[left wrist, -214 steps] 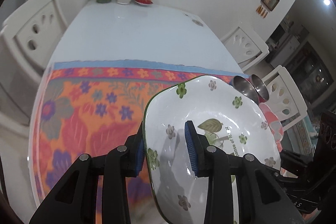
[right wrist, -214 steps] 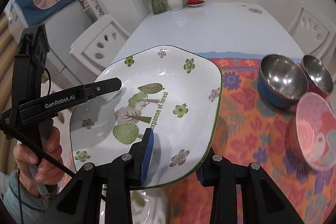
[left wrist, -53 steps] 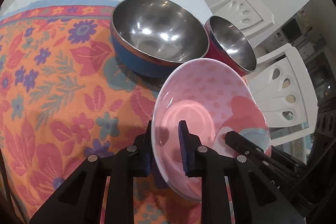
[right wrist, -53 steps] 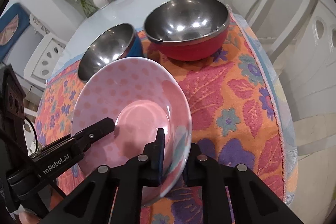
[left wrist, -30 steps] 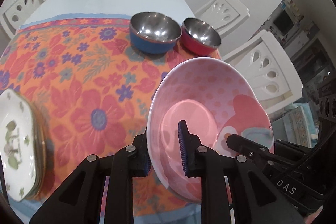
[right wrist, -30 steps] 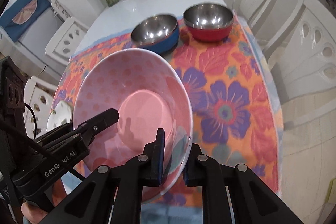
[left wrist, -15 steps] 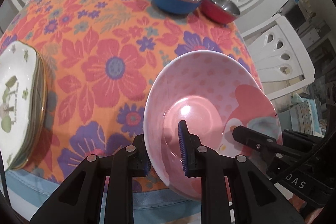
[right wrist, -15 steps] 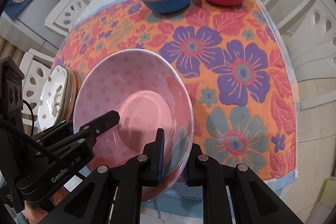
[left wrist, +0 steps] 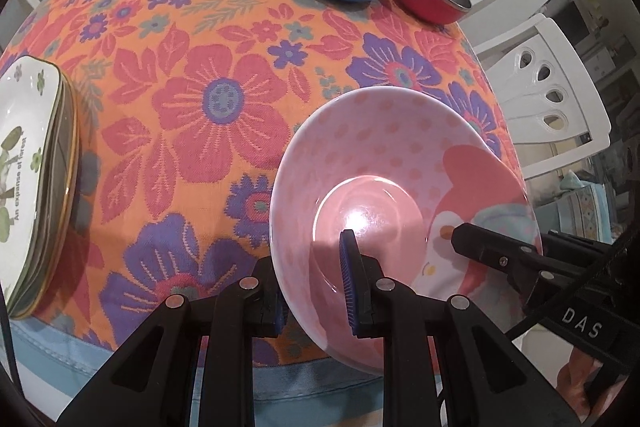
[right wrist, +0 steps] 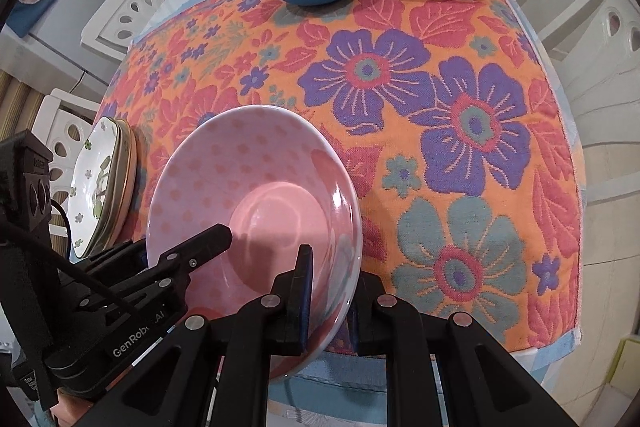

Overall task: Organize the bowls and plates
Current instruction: 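Lift the pink bowl with both grippers and carry it beside the plate stack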

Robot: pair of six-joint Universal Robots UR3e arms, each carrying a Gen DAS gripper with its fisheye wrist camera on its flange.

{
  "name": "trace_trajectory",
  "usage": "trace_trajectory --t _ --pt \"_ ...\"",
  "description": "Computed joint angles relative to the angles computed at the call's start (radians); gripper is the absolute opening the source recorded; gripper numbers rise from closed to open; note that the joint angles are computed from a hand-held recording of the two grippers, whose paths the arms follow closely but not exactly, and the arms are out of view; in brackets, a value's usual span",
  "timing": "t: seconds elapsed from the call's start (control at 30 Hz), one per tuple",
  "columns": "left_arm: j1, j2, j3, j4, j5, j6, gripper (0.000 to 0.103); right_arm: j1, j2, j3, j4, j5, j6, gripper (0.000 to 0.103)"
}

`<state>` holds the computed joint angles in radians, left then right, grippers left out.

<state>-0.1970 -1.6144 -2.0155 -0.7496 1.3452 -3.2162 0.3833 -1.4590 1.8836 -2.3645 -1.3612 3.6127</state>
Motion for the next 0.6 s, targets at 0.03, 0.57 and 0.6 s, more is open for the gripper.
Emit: trace_trajectory --t 0.03,0.57,0.6 --pt "0.002 0.000 0.000 -0.003 -0.003 0.002 0.018 -0.010 -0.006 0.007 0.000 0.014 -0.005 0.014" --pt "0.038 0.082 -0.022 -0.081 -0.042 0.041 0.020 -0.091 -0.110 0.082 0.033 0.119 -0.067 0.014" --pt "0.041 0.086 -0.023 -0.085 -0.045 0.043 0.020 -0.095 -0.114 0.085 0.036 0.126 -0.069 0.014"
